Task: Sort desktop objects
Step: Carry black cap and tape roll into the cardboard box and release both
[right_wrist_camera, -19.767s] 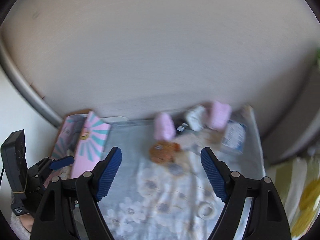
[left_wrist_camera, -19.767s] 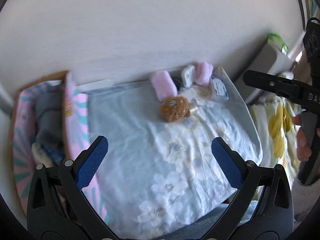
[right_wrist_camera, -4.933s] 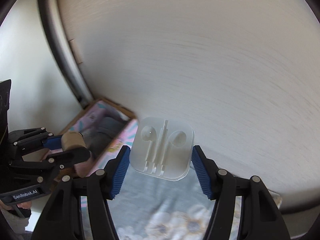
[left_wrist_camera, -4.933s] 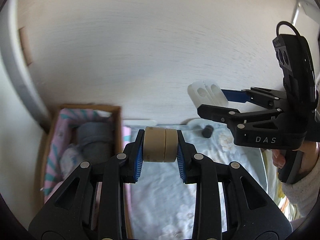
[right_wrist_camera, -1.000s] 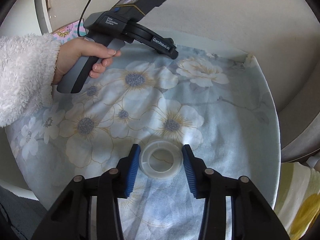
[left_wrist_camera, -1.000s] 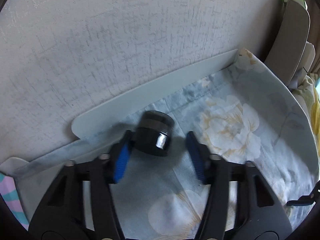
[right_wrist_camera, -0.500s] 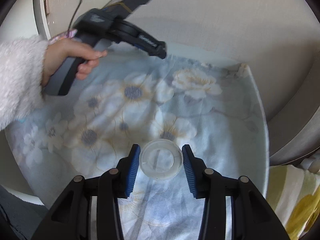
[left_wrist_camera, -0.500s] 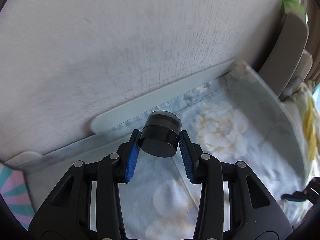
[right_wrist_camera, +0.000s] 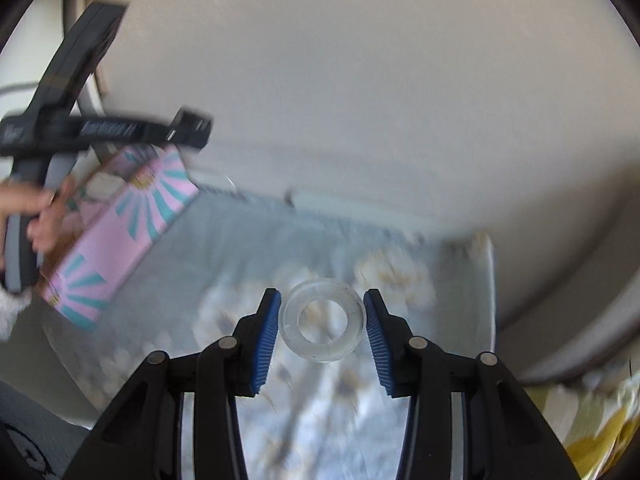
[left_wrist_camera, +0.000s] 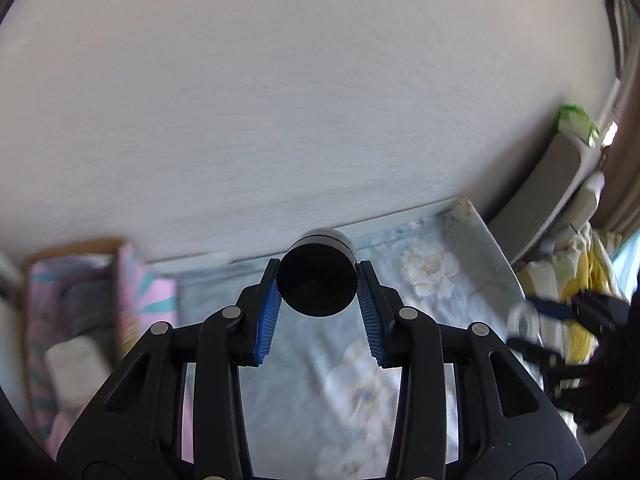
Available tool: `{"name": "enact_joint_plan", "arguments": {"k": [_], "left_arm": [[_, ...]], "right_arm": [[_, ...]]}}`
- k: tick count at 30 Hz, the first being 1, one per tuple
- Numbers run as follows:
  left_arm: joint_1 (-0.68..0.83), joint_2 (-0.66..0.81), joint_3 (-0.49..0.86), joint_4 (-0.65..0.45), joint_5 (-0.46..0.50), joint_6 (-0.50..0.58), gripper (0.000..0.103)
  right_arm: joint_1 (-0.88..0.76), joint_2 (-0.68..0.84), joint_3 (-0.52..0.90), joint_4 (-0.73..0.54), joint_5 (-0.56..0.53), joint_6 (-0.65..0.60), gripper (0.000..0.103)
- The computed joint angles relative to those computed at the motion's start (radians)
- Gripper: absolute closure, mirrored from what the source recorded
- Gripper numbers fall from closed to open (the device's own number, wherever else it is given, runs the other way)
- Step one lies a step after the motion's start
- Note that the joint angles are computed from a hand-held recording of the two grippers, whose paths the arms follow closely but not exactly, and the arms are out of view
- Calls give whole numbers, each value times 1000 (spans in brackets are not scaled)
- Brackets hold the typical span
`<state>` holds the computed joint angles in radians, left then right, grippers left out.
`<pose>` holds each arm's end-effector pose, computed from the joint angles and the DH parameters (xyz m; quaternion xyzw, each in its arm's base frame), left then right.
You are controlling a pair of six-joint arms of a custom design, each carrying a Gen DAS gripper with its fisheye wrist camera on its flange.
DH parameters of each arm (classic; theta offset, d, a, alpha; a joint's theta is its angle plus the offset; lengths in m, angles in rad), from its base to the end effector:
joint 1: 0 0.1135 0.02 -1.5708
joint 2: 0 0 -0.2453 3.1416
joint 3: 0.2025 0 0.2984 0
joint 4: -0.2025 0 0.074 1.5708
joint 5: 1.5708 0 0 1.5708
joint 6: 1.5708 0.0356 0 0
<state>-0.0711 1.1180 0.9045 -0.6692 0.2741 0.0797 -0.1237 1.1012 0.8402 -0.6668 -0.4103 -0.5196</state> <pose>0.2784 -0.0295 0.2472 0.1162 0.9264 -0.1272 0.3347 0.2705 -0.0193 0.2295 -0.2458 0.8981 0.0856 0.3546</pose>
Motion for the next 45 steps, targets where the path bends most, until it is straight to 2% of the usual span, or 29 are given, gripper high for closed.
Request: {"name": "enact_joint_plan", "arguments": {"k": [5, 11, 14, 23, 33, 40, 42, 43, 44, 45], "left_arm": [[195, -144, -11, -136, 44, 83, 70], [412, -250, -63, -208, 90, 144, 70], [584, -266, -48, -279, 154, 228, 70], [827, -334, -119, -359, 196, 327, 70], [876, -407, -232, -357, 185, 315, 70], [839, -395, -257, -323, 165, 285, 70], [803, -367, -257, -313, 138, 279, 69], [783, -349, -253, -314, 118, 271, 67], [744, -332, -259, -302, 73, 238, 57], [727, -328, -260, -298, 43, 226, 25]], "right_arm": [[135, 54, 102, 6, -7, 59, 64], [347, 150, 211, 26, 14, 100, 64], [435, 216, 267, 35, 9, 113, 64], [652, 448, 484, 4, 5, 95, 64], [758, 758, 800, -95, 10, 88, 64], [783, 846, 886, -105, 38, 93, 64], [785, 890, 939, -141, 35, 99, 64], [786, 915, 969, -169, 35, 104, 62], [789, 938, 998, -191, 49, 116, 47], [793, 948, 1004, -188, 74, 134, 36]]}}
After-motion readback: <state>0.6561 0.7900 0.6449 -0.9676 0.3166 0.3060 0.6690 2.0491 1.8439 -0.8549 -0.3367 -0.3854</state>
